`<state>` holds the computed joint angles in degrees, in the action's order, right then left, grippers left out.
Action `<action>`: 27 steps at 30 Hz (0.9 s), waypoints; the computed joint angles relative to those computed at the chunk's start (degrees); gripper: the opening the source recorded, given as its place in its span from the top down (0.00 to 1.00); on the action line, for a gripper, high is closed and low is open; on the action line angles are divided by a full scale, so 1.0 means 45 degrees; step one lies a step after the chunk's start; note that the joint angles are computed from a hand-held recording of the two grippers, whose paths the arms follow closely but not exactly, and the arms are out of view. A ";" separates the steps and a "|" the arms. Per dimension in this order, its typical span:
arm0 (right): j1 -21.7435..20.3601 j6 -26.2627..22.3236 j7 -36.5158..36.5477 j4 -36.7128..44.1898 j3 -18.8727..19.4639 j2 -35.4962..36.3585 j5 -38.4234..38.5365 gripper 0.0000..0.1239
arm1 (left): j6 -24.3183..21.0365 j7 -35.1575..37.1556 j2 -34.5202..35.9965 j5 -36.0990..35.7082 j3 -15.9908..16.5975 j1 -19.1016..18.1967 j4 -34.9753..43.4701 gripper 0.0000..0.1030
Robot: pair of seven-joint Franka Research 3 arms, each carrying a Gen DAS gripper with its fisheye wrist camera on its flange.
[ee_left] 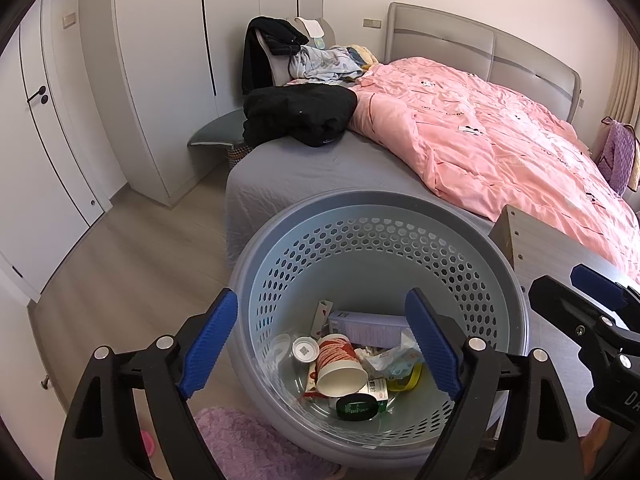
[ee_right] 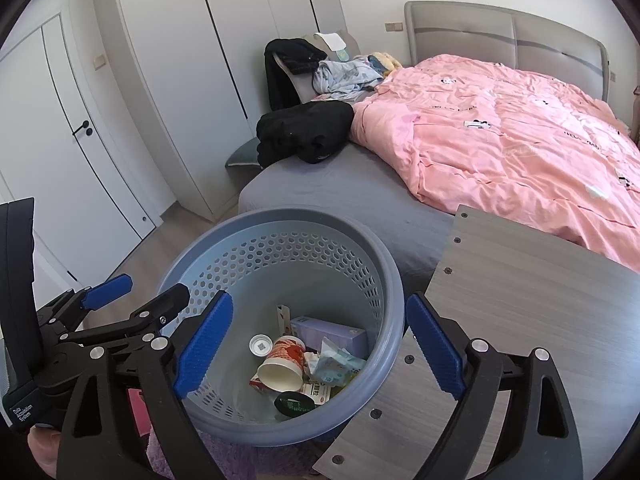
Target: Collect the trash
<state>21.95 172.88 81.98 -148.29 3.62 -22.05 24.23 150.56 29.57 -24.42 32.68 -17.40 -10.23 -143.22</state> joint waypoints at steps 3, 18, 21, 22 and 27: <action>0.0012 0.0001 -0.0001 -0.0001 -0.0013 -0.0002 -0.0001 0.29 | -0.0069 -0.0006 -0.0086 -0.0009 0.0011 -0.0001 -0.0047 0.20; 0.0037 -0.0009 -0.0056 -0.0024 -0.0051 -0.0035 0.0036 0.28 | -0.0359 0.0264 -0.0454 -0.0352 0.0117 -0.0040 -0.0263 0.19; 0.0030 0.0014 -0.0046 -0.0027 -0.0040 -0.0028 0.0033 0.28 | -0.0356 0.0263 -0.0447 -0.0346 0.0092 -0.0022 -0.0254 0.19; 0.0030 0.0014 -0.0046 -0.0027 -0.0040 -0.0028 0.0033 0.28 | -0.0367 0.0262 -0.0457 -0.0338 0.0090 -0.0013 -0.0258 0.19; 0.0043 0.0011 -0.0050 -0.0028 -0.0053 -0.0029 0.0034 0.28 | -0.0461 0.0213 -0.0565 -0.0262 0.0031 0.0014 -0.0294 0.19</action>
